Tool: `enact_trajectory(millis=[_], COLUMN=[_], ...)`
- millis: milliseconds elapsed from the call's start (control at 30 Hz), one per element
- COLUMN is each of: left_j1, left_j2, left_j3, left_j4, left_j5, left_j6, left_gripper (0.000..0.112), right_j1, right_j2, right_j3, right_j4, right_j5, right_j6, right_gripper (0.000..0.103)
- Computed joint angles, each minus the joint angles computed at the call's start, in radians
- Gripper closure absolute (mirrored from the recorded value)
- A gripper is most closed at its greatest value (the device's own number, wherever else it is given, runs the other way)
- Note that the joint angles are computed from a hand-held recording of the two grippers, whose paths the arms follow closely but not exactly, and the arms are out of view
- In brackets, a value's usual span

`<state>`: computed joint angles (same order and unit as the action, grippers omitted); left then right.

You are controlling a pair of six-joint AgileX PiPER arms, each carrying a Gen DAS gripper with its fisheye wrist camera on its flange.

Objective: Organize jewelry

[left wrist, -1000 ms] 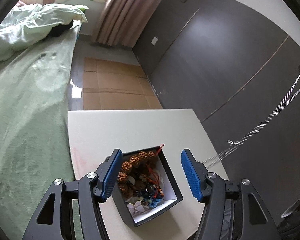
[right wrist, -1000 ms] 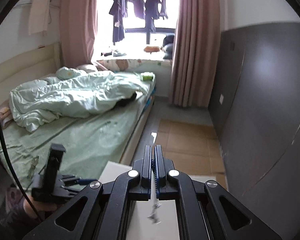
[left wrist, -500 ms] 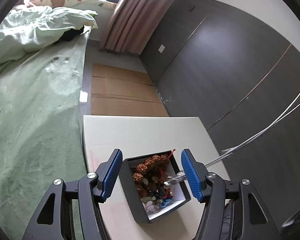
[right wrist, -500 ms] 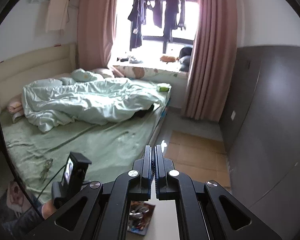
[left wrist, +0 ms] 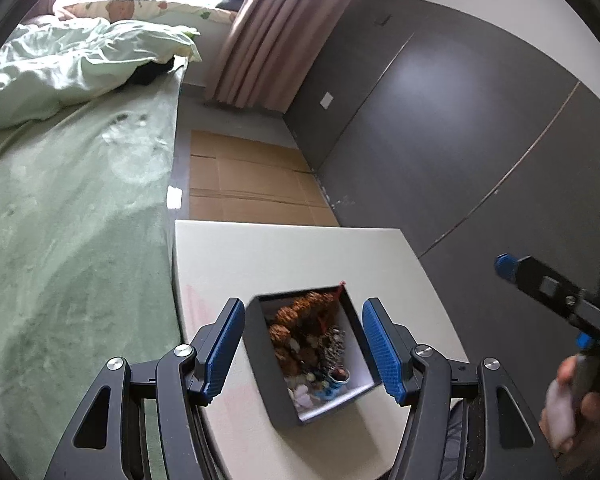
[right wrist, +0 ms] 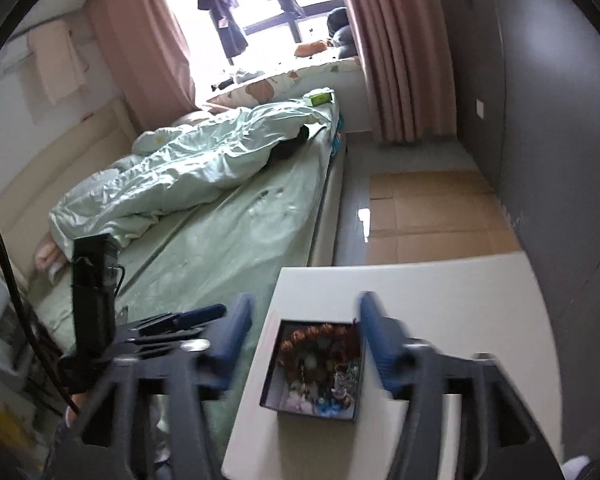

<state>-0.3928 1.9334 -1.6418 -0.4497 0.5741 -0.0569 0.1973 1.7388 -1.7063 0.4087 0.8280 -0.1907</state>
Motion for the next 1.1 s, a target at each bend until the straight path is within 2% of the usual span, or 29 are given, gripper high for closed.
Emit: enact_trajectory(millis=[67,133,267,433,500,800,967,1100], left_j1=[-0.03,-0.053,-0.1,-0.165,-0.197,-0.357,-0.467,-0.546], left_j2=[-0.025,-0.043,-0.078,-0.102,-0.121,-0.22,-0.283,-0.315], left_j3=[0.019,0.027,0.032,0.019,0.029,0.089,0.141,0.157], left_j4=[0.06,0.09,0.185,0.329,0.4,0.736,0.916,1.017], left_j5=[-0.021,-0.034,-0.047,-0.026,-0.025,0.012,0.051,0.101], left_j6=[-0.048,-0.071,-0.168,-0.307,-0.378,-0.719,-0.909,-1.017], left_gripper=[0.038,0.031,0.024,0.013,0.01,0.01,0.01,0.01], right_j1=[-0.041,-0.075,-0.128,-0.212,-0.256,-0.379,-0.445,-0.492], right_j2=[-0.019,-0.038,-0.078,-0.154,-0.188,-0.339,-0.457,-0.551], right_j3=[0.046,0.084,0.15,0.257,0.305,0.469,0.563,0.629], right_j4=[0.066,0.098,0.145,0.227,0.27,0.369,0.403,0.4], right_j5=[0.0,-0.001,-0.007,-0.008,-0.002,0.036,0.072,0.071], right_j6=[-0.047,-0.067,-0.108,-0.19,-0.234,-0.371,-0.432,-0.441], right_gripper=[0.036,0.027,0.023,0.006,0.005,0.0,0.0,0.0])
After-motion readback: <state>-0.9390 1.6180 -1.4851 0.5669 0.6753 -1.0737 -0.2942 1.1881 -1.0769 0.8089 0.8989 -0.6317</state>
